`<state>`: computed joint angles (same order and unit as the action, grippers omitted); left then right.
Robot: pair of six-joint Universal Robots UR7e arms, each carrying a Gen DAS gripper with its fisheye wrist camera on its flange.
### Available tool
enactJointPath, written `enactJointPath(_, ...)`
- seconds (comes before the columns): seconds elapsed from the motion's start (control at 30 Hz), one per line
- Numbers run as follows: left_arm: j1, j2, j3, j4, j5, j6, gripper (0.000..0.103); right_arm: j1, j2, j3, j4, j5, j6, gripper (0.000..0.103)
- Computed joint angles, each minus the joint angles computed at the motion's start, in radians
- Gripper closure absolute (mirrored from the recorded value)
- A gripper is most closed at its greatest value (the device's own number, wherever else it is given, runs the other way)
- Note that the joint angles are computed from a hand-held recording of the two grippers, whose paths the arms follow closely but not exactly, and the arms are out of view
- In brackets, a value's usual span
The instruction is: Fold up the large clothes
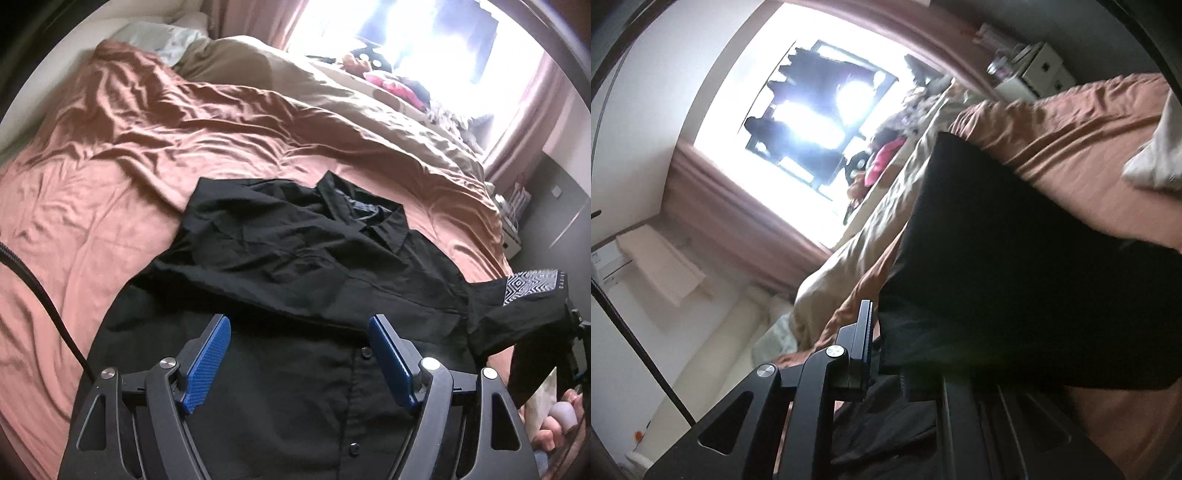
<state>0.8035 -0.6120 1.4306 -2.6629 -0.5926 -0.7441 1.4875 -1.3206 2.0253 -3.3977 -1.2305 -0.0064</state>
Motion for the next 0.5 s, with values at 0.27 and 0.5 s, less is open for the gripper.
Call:
enactJointPath(0.27,0.017,-0.034,0.064,-0.067,-0.034,-0.014,0.025,0.074,0.087,-0.124,0.198,-0.086,-0.102,0.094)
enactJointPath(0.5,0.039,-0.067,0.114,-0.111,-0.069,-0.066,0.025,0.12,0.242,-0.372,0.471,-0.282,-0.161,0.094)
